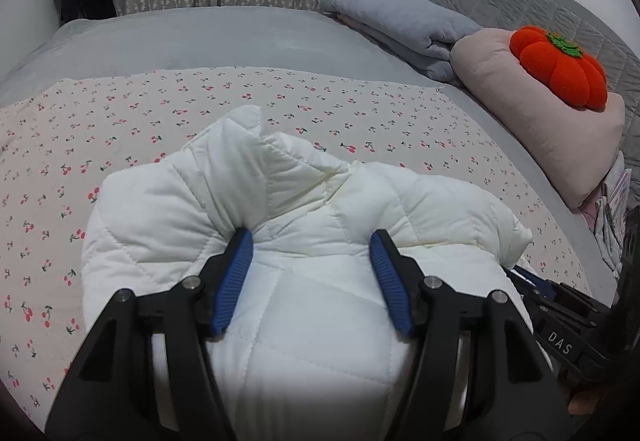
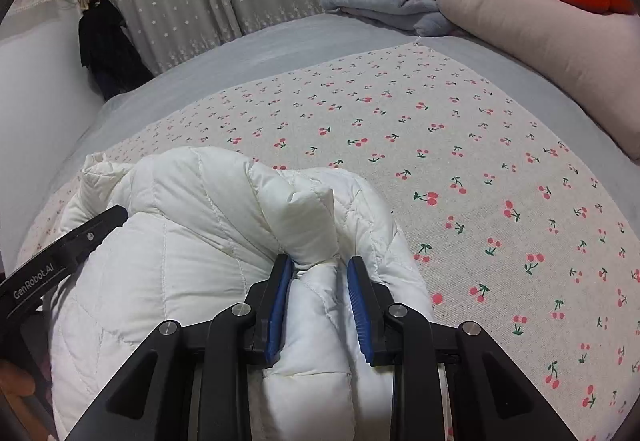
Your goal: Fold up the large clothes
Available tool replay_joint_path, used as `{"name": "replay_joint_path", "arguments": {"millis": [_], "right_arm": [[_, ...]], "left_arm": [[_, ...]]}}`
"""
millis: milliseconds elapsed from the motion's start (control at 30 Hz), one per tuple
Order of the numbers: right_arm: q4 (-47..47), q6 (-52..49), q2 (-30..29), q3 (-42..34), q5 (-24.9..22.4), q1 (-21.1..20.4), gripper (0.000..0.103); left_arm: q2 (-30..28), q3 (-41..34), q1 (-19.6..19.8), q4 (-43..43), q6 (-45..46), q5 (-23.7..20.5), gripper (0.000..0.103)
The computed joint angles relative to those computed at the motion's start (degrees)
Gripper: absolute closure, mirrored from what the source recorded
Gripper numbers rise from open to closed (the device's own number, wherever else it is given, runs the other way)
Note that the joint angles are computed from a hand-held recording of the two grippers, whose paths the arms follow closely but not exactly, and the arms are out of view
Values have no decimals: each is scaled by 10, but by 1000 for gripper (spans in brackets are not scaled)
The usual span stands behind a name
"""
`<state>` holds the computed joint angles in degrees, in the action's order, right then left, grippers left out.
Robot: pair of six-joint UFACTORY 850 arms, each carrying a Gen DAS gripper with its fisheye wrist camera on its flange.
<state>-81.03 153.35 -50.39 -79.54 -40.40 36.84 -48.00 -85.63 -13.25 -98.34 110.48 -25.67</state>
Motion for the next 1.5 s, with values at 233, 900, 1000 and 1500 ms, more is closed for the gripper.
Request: {"name": "replay_joint_path", "arguments": {"millis": [233, 900, 1000, 1500], "right_arm": [[-84, 75, 76, 79, -10, 30, 66], [122, -193, 7, -22, -19, 77, 64], [117, -195, 10, -23, -51, 90, 62], [165, -196, 71, 28, -62, 125, 40]], "left_arm": [[106, 112, 22, -39, 39, -19, 39], [164, 290, 69, -131, 227, -81, 26], [175, 294, 75, -108, 185, -87, 26], [241, 336, 95, 26, 47, -38, 22]]}}
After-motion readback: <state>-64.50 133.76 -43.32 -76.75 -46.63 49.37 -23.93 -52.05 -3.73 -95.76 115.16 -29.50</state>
